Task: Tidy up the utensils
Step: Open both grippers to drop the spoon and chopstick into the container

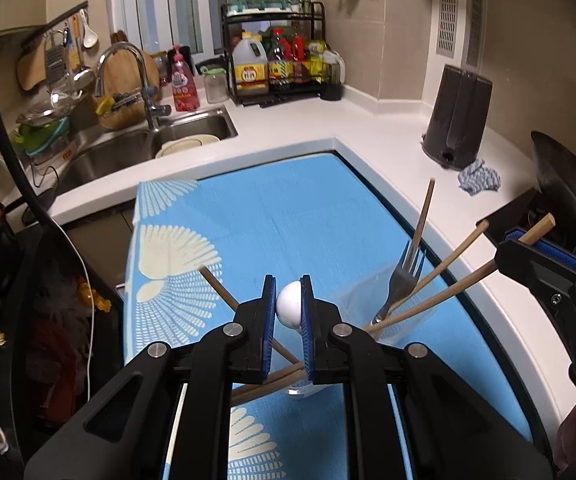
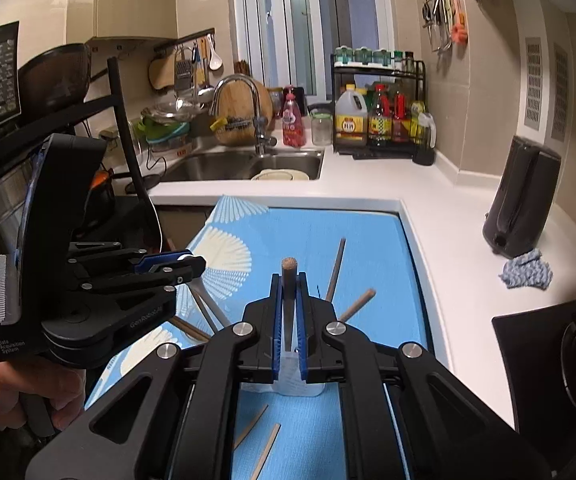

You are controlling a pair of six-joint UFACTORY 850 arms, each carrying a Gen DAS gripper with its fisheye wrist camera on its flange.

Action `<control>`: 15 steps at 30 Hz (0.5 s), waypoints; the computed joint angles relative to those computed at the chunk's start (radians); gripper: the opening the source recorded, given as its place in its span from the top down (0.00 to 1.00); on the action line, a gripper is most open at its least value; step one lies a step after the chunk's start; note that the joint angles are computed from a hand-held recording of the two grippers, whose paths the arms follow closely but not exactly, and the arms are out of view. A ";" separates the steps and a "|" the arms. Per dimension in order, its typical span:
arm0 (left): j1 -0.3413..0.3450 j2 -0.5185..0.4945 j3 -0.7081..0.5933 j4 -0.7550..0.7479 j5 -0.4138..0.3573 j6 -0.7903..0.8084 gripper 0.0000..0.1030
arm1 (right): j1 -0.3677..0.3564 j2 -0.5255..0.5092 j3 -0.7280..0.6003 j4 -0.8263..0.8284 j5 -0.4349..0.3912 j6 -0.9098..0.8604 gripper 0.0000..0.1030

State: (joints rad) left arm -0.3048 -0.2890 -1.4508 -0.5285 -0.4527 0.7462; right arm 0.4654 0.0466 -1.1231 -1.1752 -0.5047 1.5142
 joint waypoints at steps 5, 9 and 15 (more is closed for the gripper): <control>-0.001 -0.005 0.015 -0.017 0.000 0.042 0.88 | -0.006 -0.014 0.004 0.036 0.011 -0.022 0.92; 0.011 0.010 0.021 -0.092 -0.003 0.100 0.83 | 0.003 -0.007 0.007 0.037 -0.005 -0.024 0.86; 0.040 0.075 0.065 -0.307 0.024 0.274 0.65 | 0.032 0.030 0.021 0.012 -0.049 0.006 0.77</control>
State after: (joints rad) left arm -0.2651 -0.2144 -1.3860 -0.8357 -0.4282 1.0207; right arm 0.4978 0.0764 -1.1022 -1.1632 -0.5538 1.5198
